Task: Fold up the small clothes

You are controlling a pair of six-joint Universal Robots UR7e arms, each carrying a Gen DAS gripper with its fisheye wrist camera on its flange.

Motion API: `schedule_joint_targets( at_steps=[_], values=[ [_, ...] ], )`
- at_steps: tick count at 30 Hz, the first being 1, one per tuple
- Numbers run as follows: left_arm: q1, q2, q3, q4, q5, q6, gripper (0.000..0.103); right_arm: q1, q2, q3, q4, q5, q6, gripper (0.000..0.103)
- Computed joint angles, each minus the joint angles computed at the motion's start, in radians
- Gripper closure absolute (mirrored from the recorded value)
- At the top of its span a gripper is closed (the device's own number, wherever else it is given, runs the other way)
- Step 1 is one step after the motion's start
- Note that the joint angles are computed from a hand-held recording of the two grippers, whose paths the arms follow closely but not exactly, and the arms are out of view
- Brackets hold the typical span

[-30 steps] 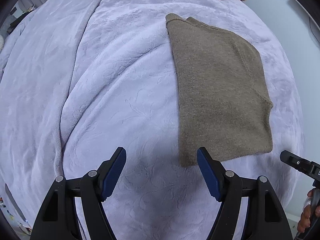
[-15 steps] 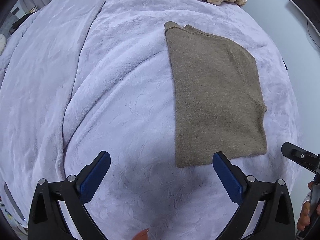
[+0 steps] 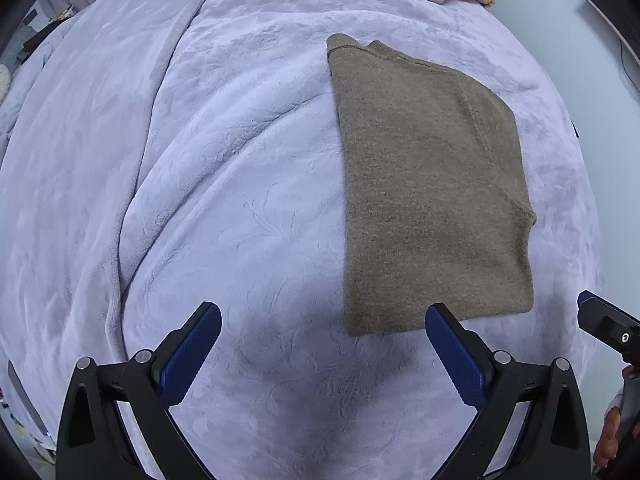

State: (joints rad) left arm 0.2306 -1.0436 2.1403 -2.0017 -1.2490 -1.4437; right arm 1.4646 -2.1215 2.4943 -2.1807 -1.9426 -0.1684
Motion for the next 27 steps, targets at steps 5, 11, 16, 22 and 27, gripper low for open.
schedule_joint_targets(
  at_steps=[5,11,16,22,27],
  values=[
    [0.008,0.006,0.005,-0.025,-0.012,-0.003,0.001,-0.049,-0.013,-0.007,0.017,0.013,-0.011,0.0],
    [0.021,0.023,-0.007,-0.024,-0.008,0.004,0.001,-0.112,-0.017,-0.014,0.022,0.042,-0.023,0.0],
    [0.04,0.039,-0.016,-0.027,-0.001,0.014,0.001,-0.156,-0.003,-0.02,0.015,0.056,-0.04,0.0],
    [0.068,0.065,-0.03,-0.04,0.015,0.045,0.001,-0.206,0.038,-0.034,-0.004,0.08,-0.058,0.0],
    [0.098,0.082,-0.036,-0.082,0.043,0.083,0.001,-0.235,0.087,-0.056,-0.023,0.105,-0.079,0.0]
  ],
)
